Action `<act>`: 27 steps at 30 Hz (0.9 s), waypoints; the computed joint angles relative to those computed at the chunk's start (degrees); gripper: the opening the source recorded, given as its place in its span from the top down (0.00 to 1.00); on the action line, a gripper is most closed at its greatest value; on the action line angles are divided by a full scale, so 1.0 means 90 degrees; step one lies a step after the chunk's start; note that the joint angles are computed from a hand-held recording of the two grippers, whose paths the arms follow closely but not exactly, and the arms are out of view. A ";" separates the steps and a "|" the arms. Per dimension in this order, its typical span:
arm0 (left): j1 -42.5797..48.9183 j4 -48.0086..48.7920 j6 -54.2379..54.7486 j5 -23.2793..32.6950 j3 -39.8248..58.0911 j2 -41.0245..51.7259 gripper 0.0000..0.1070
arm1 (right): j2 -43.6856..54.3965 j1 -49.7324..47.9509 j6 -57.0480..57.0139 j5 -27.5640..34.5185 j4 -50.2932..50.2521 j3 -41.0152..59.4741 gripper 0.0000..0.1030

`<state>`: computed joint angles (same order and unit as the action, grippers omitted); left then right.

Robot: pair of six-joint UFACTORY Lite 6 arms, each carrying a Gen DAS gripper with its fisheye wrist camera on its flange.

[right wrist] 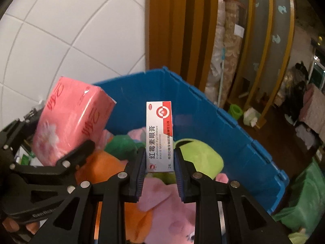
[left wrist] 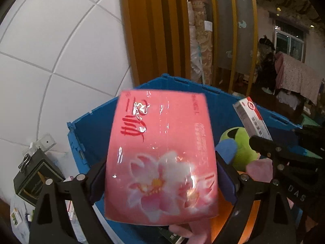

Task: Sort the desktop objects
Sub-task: 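Open both tools to drop the tissue pack and ointment box into the bin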

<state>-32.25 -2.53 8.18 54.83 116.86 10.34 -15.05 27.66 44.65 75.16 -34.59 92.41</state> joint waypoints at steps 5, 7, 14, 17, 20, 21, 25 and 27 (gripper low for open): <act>-0.0110 0.0253 -0.0209 -0.0004 0.0086 0.0201 0.14 | -0.0245 -0.0696 -0.0433 -0.0476 0.0466 -0.0594 0.75; -0.0035 0.0223 -0.0202 -0.0091 -0.0157 0.0086 0.14 | -0.0265 -0.0893 -0.0573 -0.0585 0.0617 -0.0684 0.74; -0.0005 0.0229 -0.0096 -0.0347 -0.0776 -0.0439 0.14 | -0.0398 -0.0766 -0.0504 -0.0511 0.0581 -0.0870 0.52; 0.0218 -0.0046 0.0057 -0.0363 -0.0907 -0.0663 0.14 | -0.0428 -0.0276 -0.0101 -0.0121 0.0057 -0.0777 0.29; 0.0613 -0.0411 0.0306 -0.0315 -0.0946 -0.0884 0.14 | -0.0386 0.0263 0.0259 0.0407 -0.0458 -0.0533 0.04; 0.0753 -0.0557 0.0434 -0.0294 -0.0989 -0.0975 0.14 | -0.0366 0.0454 0.0348 0.0542 -0.0581 -0.0418 0.00; 0.1465 -0.1290 0.1128 -0.0220 -0.1436 -0.1495 0.14 | -0.0032 0.1815 0.0922 0.1444 -0.1282 0.0257 0.00; 0.1999 -0.1814 0.1652 -0.0092 -0.1690 -0.1775 0.14 | 0.0228 0.2348 0.1076 0.1783 -0.1516 0.0634 0.00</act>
